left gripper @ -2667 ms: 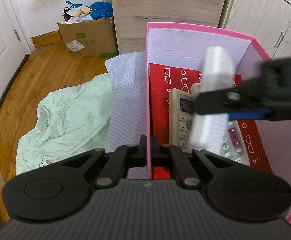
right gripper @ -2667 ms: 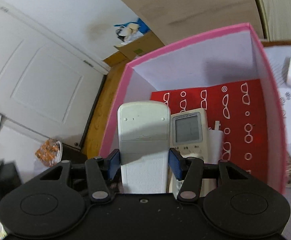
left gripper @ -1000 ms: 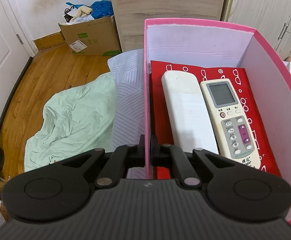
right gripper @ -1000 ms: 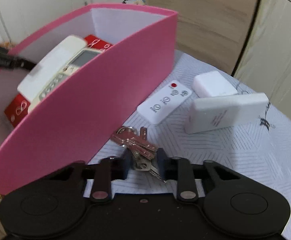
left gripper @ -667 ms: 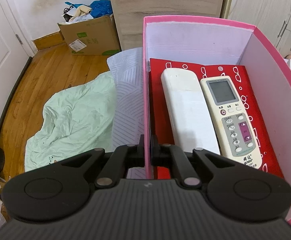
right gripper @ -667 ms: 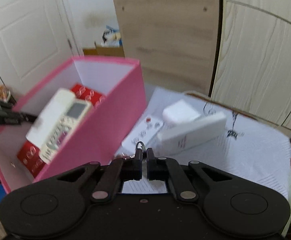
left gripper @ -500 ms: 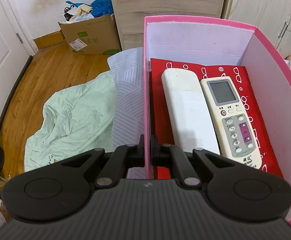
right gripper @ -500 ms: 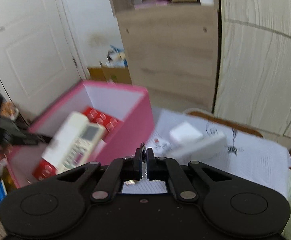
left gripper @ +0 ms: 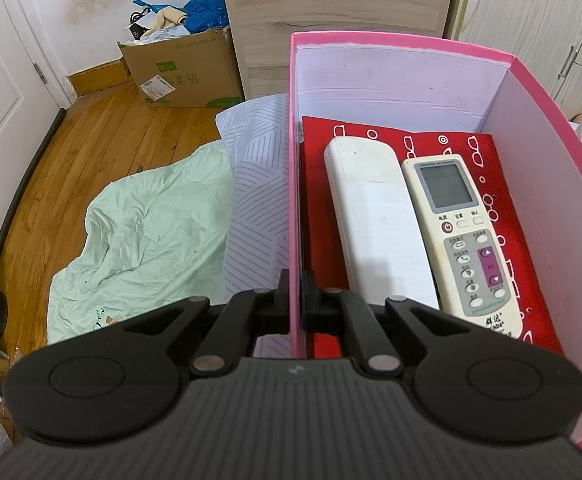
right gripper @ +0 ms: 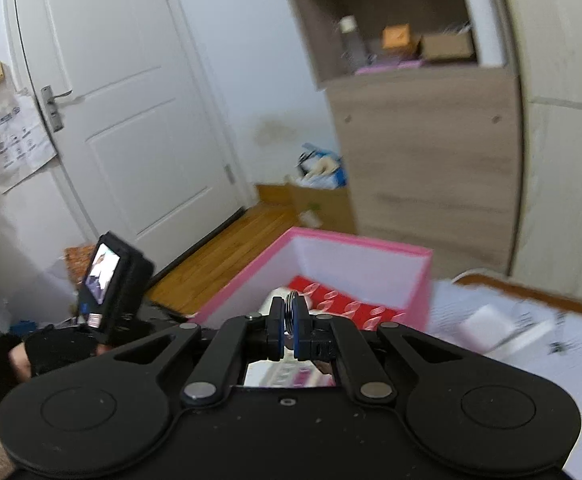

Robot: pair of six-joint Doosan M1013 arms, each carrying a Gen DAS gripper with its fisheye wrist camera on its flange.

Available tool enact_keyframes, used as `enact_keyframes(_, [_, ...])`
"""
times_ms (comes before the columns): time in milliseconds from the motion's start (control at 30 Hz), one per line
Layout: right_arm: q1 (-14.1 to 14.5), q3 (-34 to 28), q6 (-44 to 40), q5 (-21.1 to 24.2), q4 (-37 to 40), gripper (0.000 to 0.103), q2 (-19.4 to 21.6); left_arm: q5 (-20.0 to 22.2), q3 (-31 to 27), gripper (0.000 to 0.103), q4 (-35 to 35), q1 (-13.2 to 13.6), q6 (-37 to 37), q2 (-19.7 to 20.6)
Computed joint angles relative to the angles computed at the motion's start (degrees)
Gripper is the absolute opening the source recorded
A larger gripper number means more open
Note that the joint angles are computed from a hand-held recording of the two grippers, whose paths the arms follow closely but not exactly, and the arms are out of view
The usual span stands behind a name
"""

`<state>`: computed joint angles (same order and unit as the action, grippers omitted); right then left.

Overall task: Organize rigid objects
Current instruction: 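Move the right gripper to the metal keys and pinch them, then carry the keys into the pink box and open the right gripper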

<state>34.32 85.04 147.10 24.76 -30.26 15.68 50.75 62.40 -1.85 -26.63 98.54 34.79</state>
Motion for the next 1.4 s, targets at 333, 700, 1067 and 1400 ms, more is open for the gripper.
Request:
enact_keyframes(333, [-1.02,-10.98,-17.52,5.74,21.88,0.005,9.81,0.25,0.03,0.003,-1.32,0.38,0.87,0.03])
enact_keyframes(700, [-1.21,-14.46,-13.07,10.65,14.92,0.013,12.08,0.71,-0.51,0.003,-3.10,0.85,2.75,0.27])
enact_keyframes(1067, [-1.82,-6.89,-7.61,13.00,10.48,0.022,3.95,0.64,-0.36,0.003,-2.54,0.43,2.36,0.25])
enact_keyframes(1400, [-5.16,-0.18,-6.67,15.16,16.13,0.036,1.21,0.53,-0.40,0.003,-0.86,0.15,1.14,0.22])
